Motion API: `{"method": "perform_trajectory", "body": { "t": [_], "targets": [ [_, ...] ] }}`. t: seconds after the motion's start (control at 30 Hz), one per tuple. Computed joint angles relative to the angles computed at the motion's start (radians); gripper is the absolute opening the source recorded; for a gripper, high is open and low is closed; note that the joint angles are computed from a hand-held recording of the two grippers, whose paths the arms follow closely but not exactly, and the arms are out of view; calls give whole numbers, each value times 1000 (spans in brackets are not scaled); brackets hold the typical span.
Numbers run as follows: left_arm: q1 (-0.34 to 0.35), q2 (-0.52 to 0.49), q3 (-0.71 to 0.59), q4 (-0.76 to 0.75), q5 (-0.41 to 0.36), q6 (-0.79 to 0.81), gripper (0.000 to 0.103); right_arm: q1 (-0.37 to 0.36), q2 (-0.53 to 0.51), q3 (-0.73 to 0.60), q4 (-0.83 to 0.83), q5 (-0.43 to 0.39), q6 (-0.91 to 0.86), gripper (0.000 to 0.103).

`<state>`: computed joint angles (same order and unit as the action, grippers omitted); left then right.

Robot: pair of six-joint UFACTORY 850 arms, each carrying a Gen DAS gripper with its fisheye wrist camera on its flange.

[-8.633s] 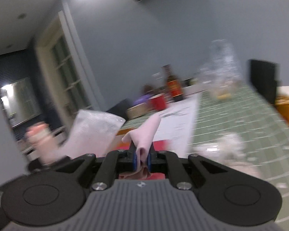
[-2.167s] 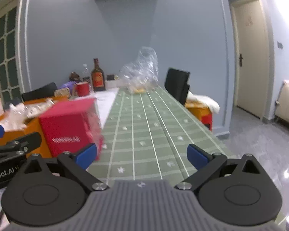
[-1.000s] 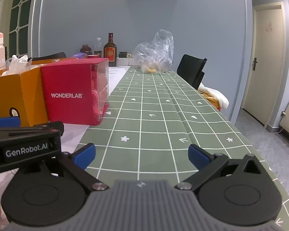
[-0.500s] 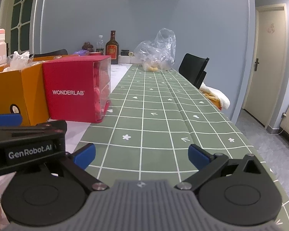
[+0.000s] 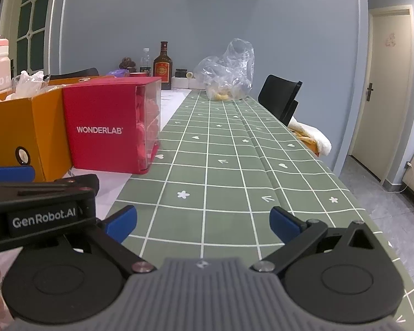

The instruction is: Organize soft objects

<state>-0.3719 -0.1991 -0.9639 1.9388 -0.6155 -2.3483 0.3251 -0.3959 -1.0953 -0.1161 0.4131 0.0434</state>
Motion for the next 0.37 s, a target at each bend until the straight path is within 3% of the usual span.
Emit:
{"method": "perform_trajectory", "body": {
  "t": [0.37],
  "targets": [
    [2, 6, 11, 13, 20, -50, 93, 8, 1, 1, 16, -8, -41, 100]
  ]
}}
